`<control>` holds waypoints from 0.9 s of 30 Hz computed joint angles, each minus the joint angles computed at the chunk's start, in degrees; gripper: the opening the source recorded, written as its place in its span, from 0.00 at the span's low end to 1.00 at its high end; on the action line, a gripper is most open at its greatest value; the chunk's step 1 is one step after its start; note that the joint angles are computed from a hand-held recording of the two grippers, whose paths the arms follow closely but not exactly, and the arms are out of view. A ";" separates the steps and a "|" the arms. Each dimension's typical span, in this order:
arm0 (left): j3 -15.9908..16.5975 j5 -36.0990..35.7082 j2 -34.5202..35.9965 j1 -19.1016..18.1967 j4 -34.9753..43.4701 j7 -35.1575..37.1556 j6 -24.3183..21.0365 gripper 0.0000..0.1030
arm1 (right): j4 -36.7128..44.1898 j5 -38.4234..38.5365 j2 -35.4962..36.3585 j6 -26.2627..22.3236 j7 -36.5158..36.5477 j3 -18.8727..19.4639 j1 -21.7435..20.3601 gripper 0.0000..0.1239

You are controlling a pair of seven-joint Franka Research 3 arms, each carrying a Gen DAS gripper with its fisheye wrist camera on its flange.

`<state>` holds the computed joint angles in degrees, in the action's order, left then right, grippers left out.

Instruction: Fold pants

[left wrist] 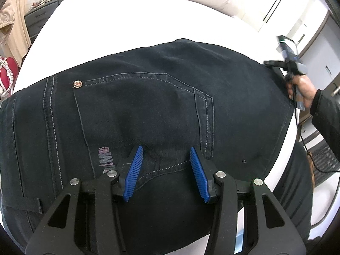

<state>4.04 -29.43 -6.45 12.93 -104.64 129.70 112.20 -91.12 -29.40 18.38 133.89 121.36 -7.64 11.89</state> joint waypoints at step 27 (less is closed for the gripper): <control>-0.46 1.77 1.26 -0.20 2.75 0.56 -3.19 0.51 | 1.30 25.86 -4.13 -9.89 -50.80 5.48 -4.86 0.49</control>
<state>3.58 -27.66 -5.19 12.73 -101.90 130.27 109.01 -89.82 -3.54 14.25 124.00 70.56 -2.16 7.03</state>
